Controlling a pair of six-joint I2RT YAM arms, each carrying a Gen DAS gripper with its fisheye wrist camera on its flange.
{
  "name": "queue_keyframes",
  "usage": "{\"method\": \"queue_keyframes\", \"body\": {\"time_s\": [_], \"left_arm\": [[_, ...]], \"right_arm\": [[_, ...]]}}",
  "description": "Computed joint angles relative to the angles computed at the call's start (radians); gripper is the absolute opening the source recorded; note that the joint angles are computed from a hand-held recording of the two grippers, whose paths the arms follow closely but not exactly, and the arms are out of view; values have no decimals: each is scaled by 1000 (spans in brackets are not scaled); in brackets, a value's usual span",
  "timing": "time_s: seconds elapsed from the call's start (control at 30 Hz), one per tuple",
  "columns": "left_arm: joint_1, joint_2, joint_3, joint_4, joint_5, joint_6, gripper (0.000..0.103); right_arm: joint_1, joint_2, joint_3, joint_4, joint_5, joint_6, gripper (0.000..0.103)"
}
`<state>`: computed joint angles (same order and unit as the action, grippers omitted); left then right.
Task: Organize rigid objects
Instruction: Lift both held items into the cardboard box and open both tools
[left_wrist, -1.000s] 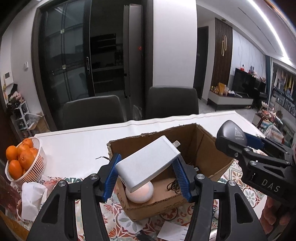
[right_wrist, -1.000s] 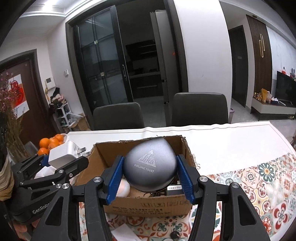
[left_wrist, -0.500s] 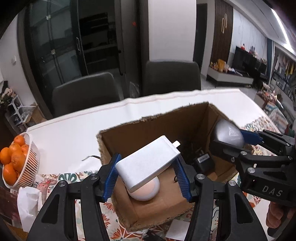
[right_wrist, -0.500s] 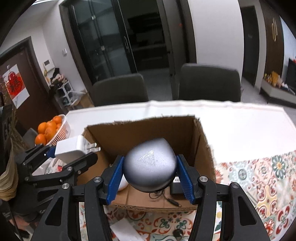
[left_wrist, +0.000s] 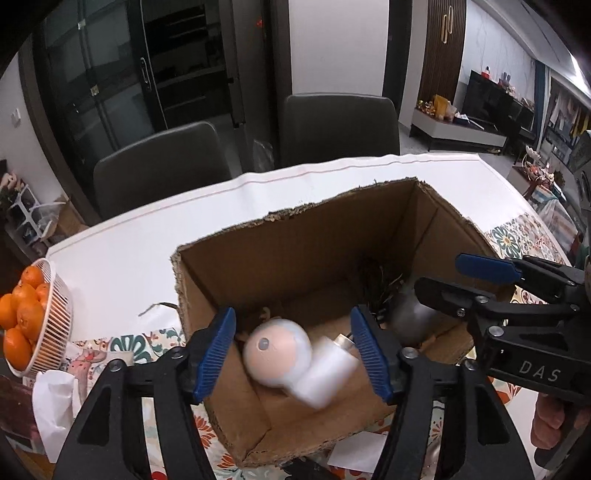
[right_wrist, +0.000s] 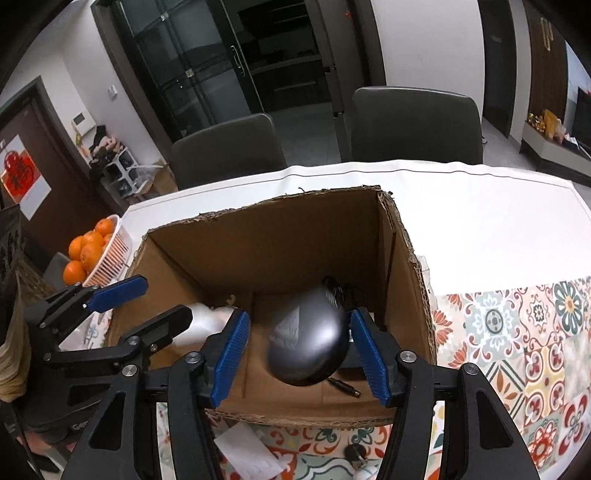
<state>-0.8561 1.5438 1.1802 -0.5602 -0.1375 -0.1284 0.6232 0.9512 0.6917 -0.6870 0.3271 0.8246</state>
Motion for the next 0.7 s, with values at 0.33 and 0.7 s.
{"method": "queue_keyframes", "body": {"time_s": [0.33,0.7], "left_arm": [[-60,-131,-76,24,-90,-35,84],[-172,-313,-175,24,-214,-117,100]], "right_arm": [[253,-51,75,-198,288,192,66],[661,31,222,-705,610,779,82]]}}
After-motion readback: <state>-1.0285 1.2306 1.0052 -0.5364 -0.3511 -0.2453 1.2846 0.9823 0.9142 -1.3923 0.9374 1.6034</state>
